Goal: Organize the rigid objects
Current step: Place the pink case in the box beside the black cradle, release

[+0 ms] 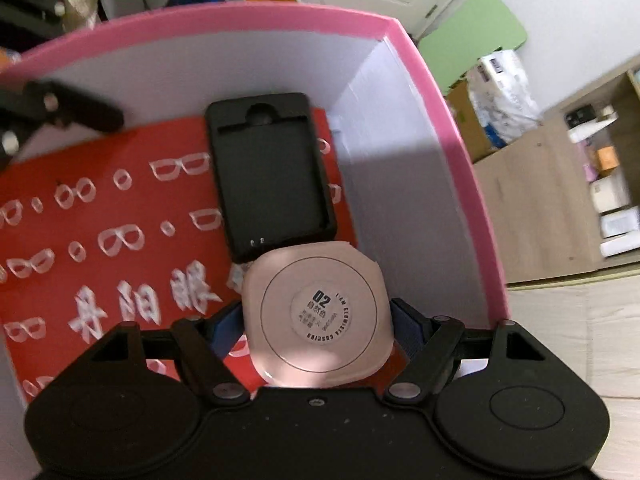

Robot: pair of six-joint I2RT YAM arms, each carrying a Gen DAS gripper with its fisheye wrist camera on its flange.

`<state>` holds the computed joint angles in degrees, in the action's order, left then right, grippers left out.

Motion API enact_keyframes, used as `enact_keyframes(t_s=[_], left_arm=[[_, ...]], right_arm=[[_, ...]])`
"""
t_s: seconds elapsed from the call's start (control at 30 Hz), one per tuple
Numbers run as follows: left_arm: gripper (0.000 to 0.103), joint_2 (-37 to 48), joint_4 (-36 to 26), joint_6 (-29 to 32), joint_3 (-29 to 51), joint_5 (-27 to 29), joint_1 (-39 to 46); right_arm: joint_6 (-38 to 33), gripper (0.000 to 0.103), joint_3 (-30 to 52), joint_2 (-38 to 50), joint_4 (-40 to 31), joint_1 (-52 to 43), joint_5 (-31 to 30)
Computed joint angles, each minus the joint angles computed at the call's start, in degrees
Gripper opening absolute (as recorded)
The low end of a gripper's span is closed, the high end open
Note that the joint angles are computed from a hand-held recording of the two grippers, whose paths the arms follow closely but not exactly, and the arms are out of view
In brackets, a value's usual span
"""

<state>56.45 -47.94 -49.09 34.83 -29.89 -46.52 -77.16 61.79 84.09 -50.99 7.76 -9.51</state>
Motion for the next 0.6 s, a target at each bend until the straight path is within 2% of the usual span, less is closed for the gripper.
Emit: enact_keyframes(t_s=[0.13,0.23,0.43,0.6], left_arm=[[0.007,-0.1,0.1,-0.3,-0.1,0.1,-0.2],[0.007,0.5,-0.4,-0.8,0.4,-0.3,-0.9],[0.007,-0.3,-0.3,-0.1,0.2,0.2,0.0],[0.007,-0.5,-0.4,0.3,0.1,0.3,0.3]], right_arm=[[-0.3,0.082,-0.7,-0.8,-0.3,-1.5,-1.6],[-0.6,0.084,1.5,-0.9,-3.7,-4.4,-4.9],[-3.5,0.085,10.7,1.4,-18.0,-15.8,-17.1],[-10.9,0.085,19.1,5.4,-33.0,-28.9,-27.0]])
